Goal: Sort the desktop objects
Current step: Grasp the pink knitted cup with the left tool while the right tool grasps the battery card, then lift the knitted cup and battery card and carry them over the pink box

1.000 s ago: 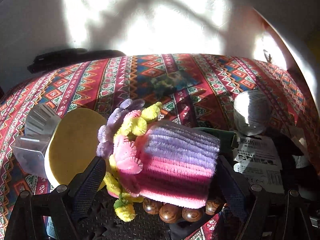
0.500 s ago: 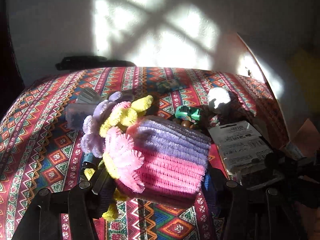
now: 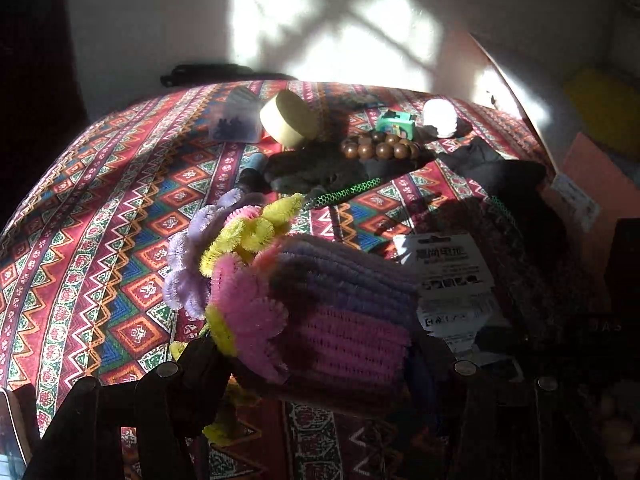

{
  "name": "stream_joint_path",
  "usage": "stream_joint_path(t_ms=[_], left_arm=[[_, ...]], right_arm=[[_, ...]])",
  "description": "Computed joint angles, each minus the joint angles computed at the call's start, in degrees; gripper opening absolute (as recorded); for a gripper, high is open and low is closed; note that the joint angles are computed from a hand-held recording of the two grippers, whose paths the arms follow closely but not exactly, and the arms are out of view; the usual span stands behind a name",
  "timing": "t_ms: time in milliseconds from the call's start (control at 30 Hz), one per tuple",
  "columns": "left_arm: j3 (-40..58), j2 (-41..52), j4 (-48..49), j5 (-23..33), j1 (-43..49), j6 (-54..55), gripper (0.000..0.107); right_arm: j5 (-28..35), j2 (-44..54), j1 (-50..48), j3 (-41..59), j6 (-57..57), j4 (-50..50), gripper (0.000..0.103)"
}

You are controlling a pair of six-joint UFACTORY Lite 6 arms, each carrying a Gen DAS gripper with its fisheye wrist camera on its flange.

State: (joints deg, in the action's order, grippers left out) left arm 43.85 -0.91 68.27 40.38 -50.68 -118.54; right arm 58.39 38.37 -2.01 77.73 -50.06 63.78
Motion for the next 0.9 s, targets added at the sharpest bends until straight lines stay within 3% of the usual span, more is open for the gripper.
stream_joint_path(t_ms=[167,233,300,500,600,800,867,900], left_arm=[[-3.0,-2.3,0.4,-1.2,0.9,-1.5,0.064],[-4.1,-3.3,0.2,-1.5,1.6,-1.7,0.064],[-5.2,-4.1,0.3,-2.0,2.5,-1.9,0.064],[-7.9,-6.8,-0.7,-2.2,4.1,-2.3,0.064],[-9.4,-8.2,-1.4,-2.5,5.0,-1.9,0.064],[-11.3,-10.2,-1.9,-3.4,6.7,-1.4,0.064],[-11.3,-10.5,-2.1,-3.0,6.4,-1.4,0.064],[-11.2,-10.7,-2.1,-2.7,6.1,-1.3,0.064]], right_arm=[[-1.5,4.8,1.9,8.5,0.9,4.5,0.045],[-0.4,8.0,2.8,13.2,1.9,6.3,0.064],[0.3,11.8,4.0,19.3,3.3,6.6,0.072],[-3.5,20.2,8.5,35.8,5.4,1.7,0.081],[-7.7,19.0,12.0,35.9,-0.2,-0.9,0.103],[-37.3,5.2,25.8,15.4,-11.2,-21.0,0.101],[-37.4,3.1,26.3,13.0,-15.0,-18.3,0.071],[-34.9,2.6,25.8,13.4,-15.5,-17.5,0.071]])
